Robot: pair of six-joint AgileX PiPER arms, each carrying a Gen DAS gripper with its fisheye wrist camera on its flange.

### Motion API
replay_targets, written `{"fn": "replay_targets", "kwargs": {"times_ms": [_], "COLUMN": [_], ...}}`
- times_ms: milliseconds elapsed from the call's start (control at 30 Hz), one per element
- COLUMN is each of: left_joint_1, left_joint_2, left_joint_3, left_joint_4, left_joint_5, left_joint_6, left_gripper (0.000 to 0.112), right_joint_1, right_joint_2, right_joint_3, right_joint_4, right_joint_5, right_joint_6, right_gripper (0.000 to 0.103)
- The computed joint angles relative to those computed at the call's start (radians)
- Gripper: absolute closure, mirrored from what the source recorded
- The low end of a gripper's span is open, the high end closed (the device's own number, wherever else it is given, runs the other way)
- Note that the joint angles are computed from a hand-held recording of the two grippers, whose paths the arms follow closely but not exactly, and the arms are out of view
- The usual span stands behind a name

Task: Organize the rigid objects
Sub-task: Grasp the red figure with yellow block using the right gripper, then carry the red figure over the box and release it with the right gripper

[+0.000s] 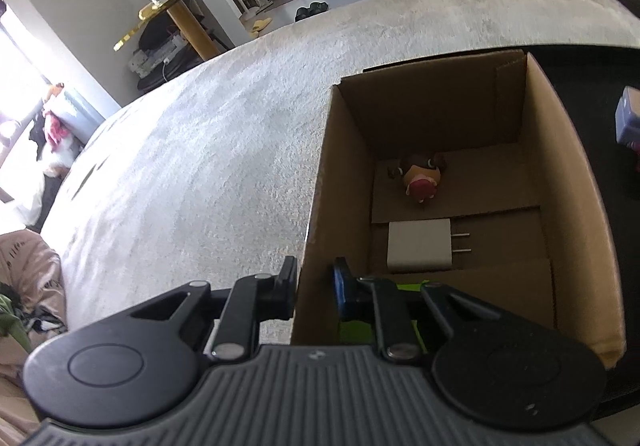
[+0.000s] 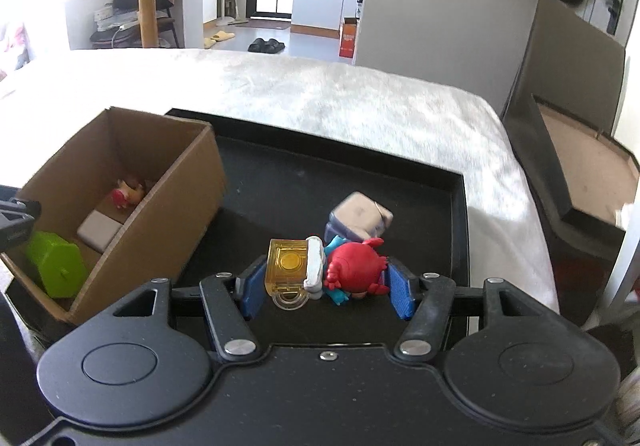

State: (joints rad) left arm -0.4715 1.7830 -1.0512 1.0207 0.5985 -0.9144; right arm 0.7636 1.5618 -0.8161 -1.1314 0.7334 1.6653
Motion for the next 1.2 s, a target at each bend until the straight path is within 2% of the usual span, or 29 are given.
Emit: {"fn": "replay_targets", "kwargs": {"times_ms": [100,267,567,933,1100,1200], "left_joint_1": [0.02,0.041,0.106,0.187,0.235,0.244], "left_joint_2": [-0.014,-0.035,-0.057,-0.077,-0.083,-0.083], "left_joint_3": [0.009,0.028,0.038,0.048,0.053,0.06], "left_joint_4": [-0.029,-0.045,-0.171,-0.41,-0.596,-0.624], "left_joint_5": [-0.032,-0.075,-0.158,-0.246,-0.285,-0.301], "left_joint_6": [0.015,0.025,0.114,0.313,0.485,0.514], "left_gripper": [0.096,0.097,0.098,0.098,0.098,0.099], "right_joint_1": [0.019,0.027,0.075,0.086,0.094,0.095], "right_joint_2": [0.017,0.047,0.123,0.239,0.301,0.332], "right_joint_3": [-0.052,-0.135,-0.307,-0.503,-0.589,-0.64], "right_joint_4": [0.017,0.059,0.123,0.19,0.219,0.242], "right_joint_5": [0.044,0.067,0.141,0.153,0.173,0.186], "right_joint_6": [-0.056,-0.134,-0.277,-0.443,-0.514,-0.557], "right_gripper": [0.044,0.044,0.044,0.044,0.044,0.044]}}
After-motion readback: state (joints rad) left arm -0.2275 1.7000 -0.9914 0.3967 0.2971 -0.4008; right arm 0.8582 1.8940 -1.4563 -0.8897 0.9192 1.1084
